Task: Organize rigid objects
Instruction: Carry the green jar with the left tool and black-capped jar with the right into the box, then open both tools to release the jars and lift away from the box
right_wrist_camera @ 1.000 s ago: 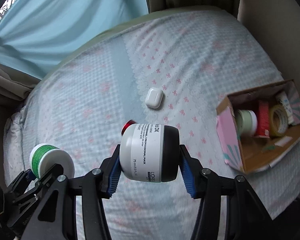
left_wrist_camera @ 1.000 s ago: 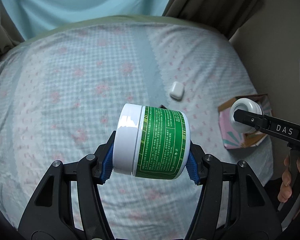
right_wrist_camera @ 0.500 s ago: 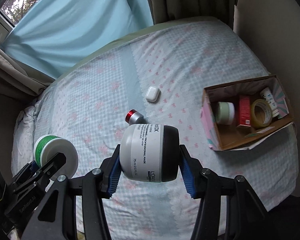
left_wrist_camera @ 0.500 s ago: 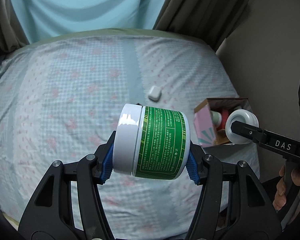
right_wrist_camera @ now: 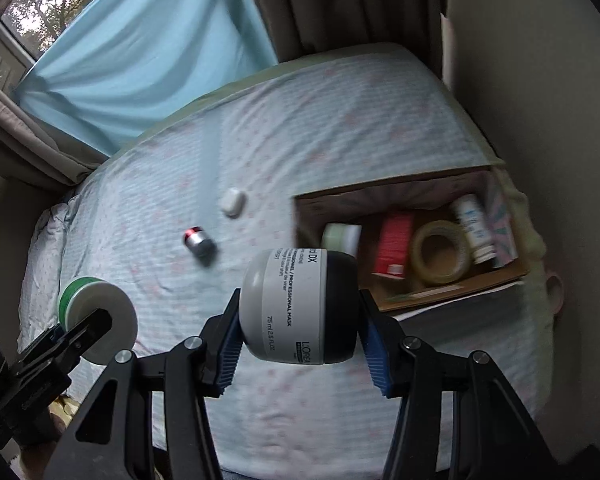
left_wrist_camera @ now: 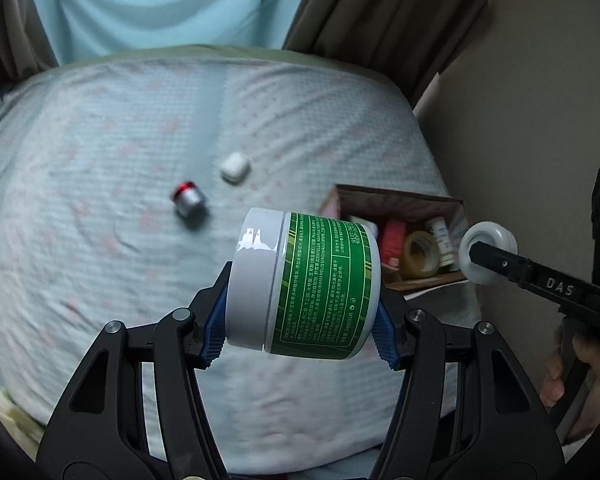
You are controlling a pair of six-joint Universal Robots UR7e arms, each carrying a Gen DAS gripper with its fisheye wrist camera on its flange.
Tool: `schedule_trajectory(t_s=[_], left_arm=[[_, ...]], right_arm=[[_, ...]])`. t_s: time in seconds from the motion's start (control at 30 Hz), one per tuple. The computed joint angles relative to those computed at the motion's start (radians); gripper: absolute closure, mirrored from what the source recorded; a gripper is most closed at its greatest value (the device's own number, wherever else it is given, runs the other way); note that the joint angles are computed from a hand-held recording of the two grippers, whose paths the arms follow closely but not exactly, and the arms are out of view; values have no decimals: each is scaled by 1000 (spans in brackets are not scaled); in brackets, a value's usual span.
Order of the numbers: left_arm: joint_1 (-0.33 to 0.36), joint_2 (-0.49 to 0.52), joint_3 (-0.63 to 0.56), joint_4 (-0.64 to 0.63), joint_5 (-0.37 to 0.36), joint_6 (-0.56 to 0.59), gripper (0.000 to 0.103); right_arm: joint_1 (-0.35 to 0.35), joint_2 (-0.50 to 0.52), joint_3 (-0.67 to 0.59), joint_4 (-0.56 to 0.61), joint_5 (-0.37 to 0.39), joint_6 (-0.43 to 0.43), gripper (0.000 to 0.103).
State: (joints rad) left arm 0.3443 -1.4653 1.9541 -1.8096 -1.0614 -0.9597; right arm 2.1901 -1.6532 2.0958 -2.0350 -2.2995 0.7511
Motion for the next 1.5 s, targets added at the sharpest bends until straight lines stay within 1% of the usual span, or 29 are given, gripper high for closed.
schedule_trajectory(t_s=[0.13,0.27,0.4,0.6,0.77,0.93,1.07,1.23,1.27,1.3,1.33,1.37,1.4,1.43,1.5], left_arm=[[-12,95,0,-75,-23,-12,47],[-1,191,-6,-141,-53,2,47],[21,295,-30,-190,-84,49,47],[57,435,-61,-254,-110,122,47],[89,529,-89,-257,-118,177,47],[111,593,-104,-225,-127,214,47],[118,612,-125,-201,-119,238,47],[115,638,-146,-166,-100,273,46],[115,639,-147,-164,-99,273,44],[114,636,-143,-175,-103,278,27],[115,630,-138,-193,-116,284,12],[116,621,-132,-213,-129,285,0],[117,615,-132,-215,-136,282,0],[115,609,-132,-205,-134,274,0],[109,588,-124,-179,-121,246,0]], right_arm=[[-81,-95,34,30,-12,-88,54],[-187,-180,78,10,1,-186,54],[-291,-240,111,-18,27,-282,54],[-449,-272,160,-80,75,-416,54],[-549,-256,195,-149,113,-518,54],[-608,-228,215,-203,165,-588,54],[-637,-213,219,-218,178,-596,54],[-669,-202,206,-215,219,-595,54],[-670,-196,202,-213,222,-593,54],[-667,-187,199,-215,220,-589,54],[-668,-187,198,-224,225,-594,51],[-670,-188,198,-234,230,-595,39],[-665,-189,197,-243,228,-585,12],[-659,-192,197,-248,221,-571,0],[-657,-208,194,-236,225,-542,0]])
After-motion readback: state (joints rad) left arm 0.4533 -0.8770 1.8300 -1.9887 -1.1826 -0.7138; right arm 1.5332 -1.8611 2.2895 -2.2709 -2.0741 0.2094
